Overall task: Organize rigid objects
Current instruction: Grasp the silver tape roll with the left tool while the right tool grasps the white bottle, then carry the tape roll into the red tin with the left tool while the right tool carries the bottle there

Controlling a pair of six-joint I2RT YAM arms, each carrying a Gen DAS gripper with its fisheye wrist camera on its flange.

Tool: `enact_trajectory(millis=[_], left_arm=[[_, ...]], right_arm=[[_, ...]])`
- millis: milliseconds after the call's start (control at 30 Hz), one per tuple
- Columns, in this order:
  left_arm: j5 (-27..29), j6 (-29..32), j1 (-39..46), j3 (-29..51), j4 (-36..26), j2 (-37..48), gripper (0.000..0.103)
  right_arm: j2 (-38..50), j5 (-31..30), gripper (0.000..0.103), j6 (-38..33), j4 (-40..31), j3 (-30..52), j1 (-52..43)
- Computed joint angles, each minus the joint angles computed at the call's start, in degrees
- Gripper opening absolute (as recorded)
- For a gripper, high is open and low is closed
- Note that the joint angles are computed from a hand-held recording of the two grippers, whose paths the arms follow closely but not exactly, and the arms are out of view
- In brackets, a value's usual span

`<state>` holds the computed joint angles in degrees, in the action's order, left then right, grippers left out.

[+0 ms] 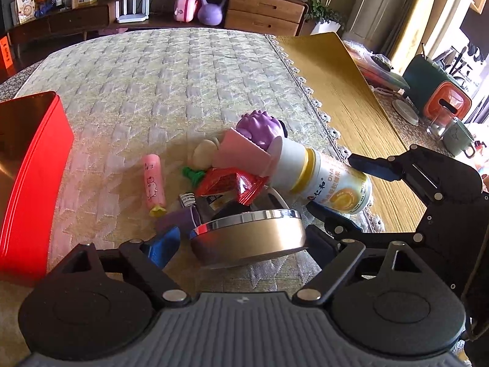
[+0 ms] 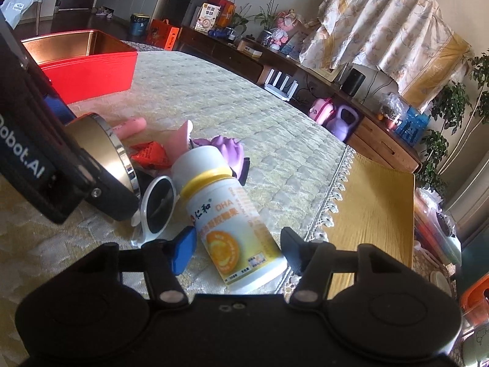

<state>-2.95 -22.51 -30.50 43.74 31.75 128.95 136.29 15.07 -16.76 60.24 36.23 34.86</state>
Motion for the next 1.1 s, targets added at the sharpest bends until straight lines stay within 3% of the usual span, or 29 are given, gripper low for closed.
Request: enact_trajectory(millis=[200, 300, 500, 667, 833, 933, 1100], left_arm=[[0.59, 1.02, 0.33, -1.63, 1.84, -0.44, 0.079], [0.93, 1.20, 0.80, -2.91, 2.55, -1.14, 0.079], [1.83, 1.23, 2.29, -7.18, 4.27, -3.84, 0.079], [2.25, 1.86, 3.70, -11.64, 6.04, -7.19, 0.079], [2.78, 2.50, 5.40, -16.06, 7.07, -11.38, 0.079], [3.46, 2.74, 6.53, -18.92, 8.17, -14.02, 0.079], [4.21, 3.62, 8.40, -22.58, 8.87, -17.71, 0.079]], right_arm=[[-1.26, 1.94, 0.048, 6.28, 0.51, -2.76, 2.29], [-1.83, 4.95, 0.047, 12.27, 0.13, -3.70, 3.96], [-3.82, 5.01, 0.046, 25.60, 0.71, -6.87, 4.64], [-6.96, 7.50, 0.045, 32.64, 0.20, -9.76, 6.79], [-9.47, 11.33, 0.045, 37.53, -3.88, -10.80, 11.56], [-9.47, 10.96, 0.044, 40.49, -10.11, -8.84, 13.13], [-9.70, 12.00, 0.046, 41.30, -14.88, -6.84, 14.53]])
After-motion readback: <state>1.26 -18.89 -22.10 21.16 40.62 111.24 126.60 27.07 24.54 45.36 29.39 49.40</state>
